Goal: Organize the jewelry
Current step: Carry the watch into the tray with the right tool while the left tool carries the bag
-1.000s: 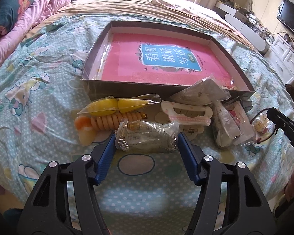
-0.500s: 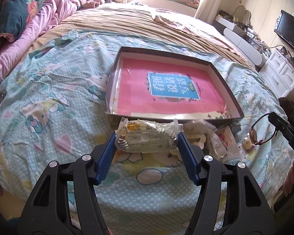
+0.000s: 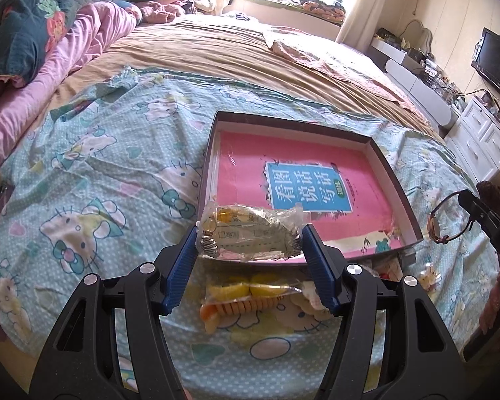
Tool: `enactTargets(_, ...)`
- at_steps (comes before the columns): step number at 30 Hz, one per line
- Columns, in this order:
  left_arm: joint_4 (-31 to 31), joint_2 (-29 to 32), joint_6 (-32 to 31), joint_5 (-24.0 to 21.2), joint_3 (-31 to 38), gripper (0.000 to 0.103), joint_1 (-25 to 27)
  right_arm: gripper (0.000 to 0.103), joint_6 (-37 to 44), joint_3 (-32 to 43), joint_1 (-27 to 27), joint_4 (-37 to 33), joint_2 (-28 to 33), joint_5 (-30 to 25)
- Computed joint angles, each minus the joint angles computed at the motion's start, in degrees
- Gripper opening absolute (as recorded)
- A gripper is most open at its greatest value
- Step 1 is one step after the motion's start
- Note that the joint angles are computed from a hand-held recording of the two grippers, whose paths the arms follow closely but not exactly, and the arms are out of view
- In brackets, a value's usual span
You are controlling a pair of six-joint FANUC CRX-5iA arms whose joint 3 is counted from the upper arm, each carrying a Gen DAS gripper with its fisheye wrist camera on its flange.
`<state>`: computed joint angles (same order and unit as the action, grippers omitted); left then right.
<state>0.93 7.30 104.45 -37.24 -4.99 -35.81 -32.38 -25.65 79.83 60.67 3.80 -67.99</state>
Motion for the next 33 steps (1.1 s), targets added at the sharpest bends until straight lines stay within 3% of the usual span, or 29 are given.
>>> enactTargets(6, -1.5, 3.3, -0.8, -2.2, 5.4, 0.055, -0.2, 0.015, 1.2, 0.8, -2.9, 0.5, 0.4, 2.7)
enactTargets(13, 1.0, 8.9, -5.4, -3.4, 9.9, 0.055, 0.6, 0.015, 3.5, 2.7, -5.9, -0.9, 2.5, 5.7)
enactTargets(24, 2.9, 15.5, -10.7, -5.3, 13.7, 0.055, 1.3, 0.015, 6.3, 6.6, -9.6, -4.9, 7.6, 7.9)
enactTargets(33, 4.2, 16.4, -12.7, -5.5, 13.5, 0.055, 1.5, 0.016, 9.6, 9.3, -11.1, -8.1, 9.9, 8.2)
